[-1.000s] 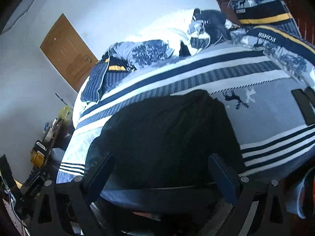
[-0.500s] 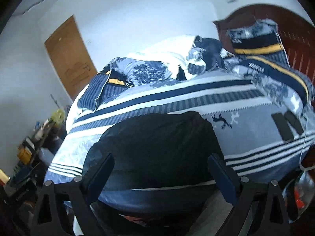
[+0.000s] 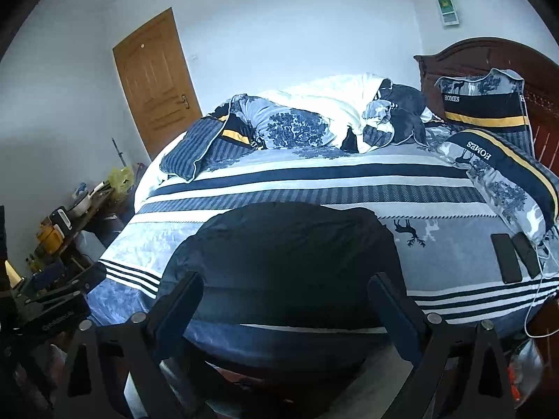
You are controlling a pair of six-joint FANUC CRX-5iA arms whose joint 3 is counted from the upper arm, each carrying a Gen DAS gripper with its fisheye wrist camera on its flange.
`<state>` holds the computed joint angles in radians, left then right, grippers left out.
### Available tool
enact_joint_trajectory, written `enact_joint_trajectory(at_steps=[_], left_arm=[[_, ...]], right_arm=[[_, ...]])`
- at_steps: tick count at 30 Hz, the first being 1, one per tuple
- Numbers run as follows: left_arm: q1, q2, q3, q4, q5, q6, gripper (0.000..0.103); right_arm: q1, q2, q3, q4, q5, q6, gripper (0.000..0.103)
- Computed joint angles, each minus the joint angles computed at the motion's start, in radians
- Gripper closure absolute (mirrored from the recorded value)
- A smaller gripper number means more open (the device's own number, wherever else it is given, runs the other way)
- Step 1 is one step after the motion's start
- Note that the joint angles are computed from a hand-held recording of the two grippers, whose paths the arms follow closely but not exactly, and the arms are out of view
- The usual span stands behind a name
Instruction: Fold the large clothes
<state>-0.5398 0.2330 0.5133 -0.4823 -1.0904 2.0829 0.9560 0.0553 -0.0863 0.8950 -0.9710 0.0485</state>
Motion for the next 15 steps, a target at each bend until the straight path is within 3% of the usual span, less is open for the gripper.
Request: enact_joint_trajectory(at_steps=[15], left_arm=[[0.004,-0.013,-0.011,0.012,0.008,-0.032,0.005]], right_arm=[[0.003,-0.009,-0.011,0.014,-0.011,-0.017,0.006]])
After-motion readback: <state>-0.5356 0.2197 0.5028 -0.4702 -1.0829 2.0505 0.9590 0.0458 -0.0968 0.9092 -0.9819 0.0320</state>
